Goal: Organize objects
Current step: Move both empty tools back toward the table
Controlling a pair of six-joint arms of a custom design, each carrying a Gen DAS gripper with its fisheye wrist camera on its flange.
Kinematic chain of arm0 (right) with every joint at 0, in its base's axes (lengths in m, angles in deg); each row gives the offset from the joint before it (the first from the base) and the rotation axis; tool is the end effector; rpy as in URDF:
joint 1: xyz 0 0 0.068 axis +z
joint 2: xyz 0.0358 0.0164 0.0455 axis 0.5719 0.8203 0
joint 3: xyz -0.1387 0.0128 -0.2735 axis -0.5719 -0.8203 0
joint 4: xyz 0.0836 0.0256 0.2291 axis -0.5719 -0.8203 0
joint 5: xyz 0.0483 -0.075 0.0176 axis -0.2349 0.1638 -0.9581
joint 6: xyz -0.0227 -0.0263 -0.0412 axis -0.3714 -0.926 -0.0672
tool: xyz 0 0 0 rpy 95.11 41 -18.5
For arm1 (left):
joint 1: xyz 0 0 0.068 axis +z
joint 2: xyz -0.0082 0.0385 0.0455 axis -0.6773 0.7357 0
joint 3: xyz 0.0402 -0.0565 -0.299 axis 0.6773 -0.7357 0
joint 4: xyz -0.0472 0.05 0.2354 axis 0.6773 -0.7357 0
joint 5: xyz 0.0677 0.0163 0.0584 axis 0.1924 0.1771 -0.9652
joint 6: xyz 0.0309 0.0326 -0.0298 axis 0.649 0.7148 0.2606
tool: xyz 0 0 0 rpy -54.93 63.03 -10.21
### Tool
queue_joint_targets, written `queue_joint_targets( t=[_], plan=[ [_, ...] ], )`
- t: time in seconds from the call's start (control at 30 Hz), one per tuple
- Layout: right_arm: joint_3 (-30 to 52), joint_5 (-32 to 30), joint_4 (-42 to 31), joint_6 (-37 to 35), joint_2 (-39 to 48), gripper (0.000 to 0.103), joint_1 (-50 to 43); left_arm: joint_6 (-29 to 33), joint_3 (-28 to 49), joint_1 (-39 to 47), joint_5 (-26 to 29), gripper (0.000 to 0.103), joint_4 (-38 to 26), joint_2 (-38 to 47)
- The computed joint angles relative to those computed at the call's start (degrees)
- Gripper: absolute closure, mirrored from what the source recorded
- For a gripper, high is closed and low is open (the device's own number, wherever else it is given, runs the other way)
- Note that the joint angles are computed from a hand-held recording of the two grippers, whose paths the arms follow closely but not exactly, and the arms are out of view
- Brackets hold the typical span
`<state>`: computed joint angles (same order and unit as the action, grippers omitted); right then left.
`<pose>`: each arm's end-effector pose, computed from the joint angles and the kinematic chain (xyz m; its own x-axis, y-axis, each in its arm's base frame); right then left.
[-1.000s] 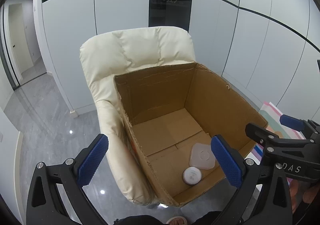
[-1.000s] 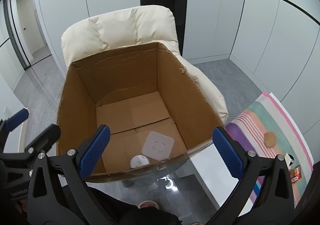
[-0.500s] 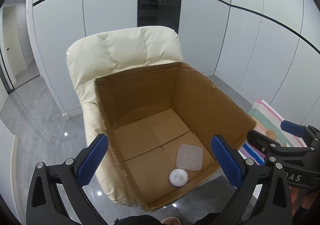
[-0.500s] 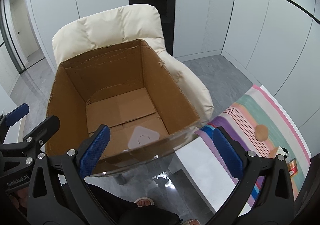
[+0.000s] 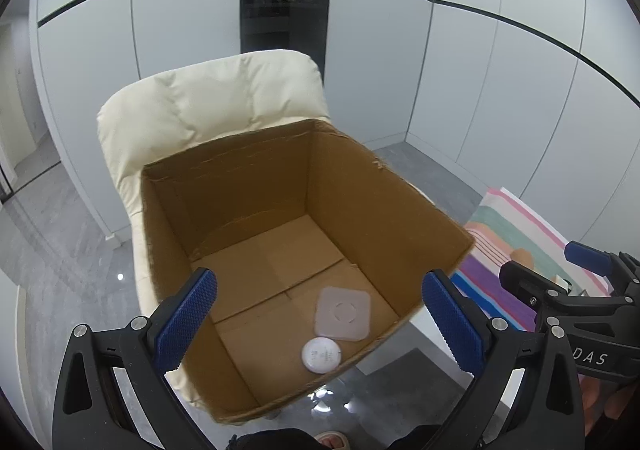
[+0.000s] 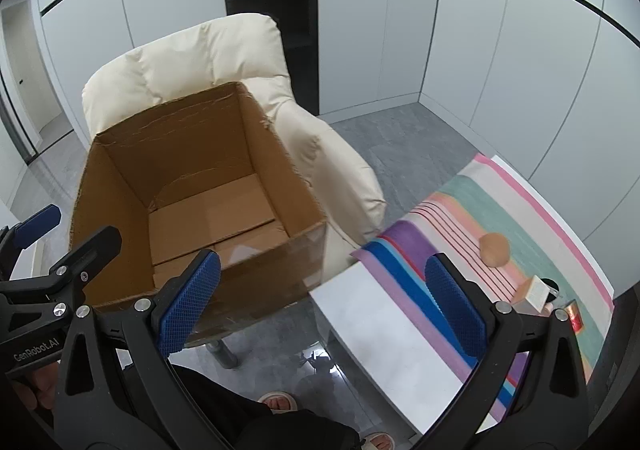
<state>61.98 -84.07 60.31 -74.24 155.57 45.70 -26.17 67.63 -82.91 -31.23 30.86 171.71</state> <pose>0.3063 0.0634 0.2608 -0.6990 -0.2940 -0.6519 -0.3862 0.9224 -0.0019 0.2183 -0.1575 0.2670 -0.6467 -0.2313 -0.7268 -0.2850 0.9572 -0.0509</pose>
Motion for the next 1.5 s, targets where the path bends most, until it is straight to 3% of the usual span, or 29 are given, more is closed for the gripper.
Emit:
queue_joint_targets(
  t=[1.5],
  plan=[
    [1.1,-8.2,-3.7,-10.7,-0.6,0.0,-29.5,6.0,22.2,-10.6,3.7,0.0,2.0,20.9]
  ],
)
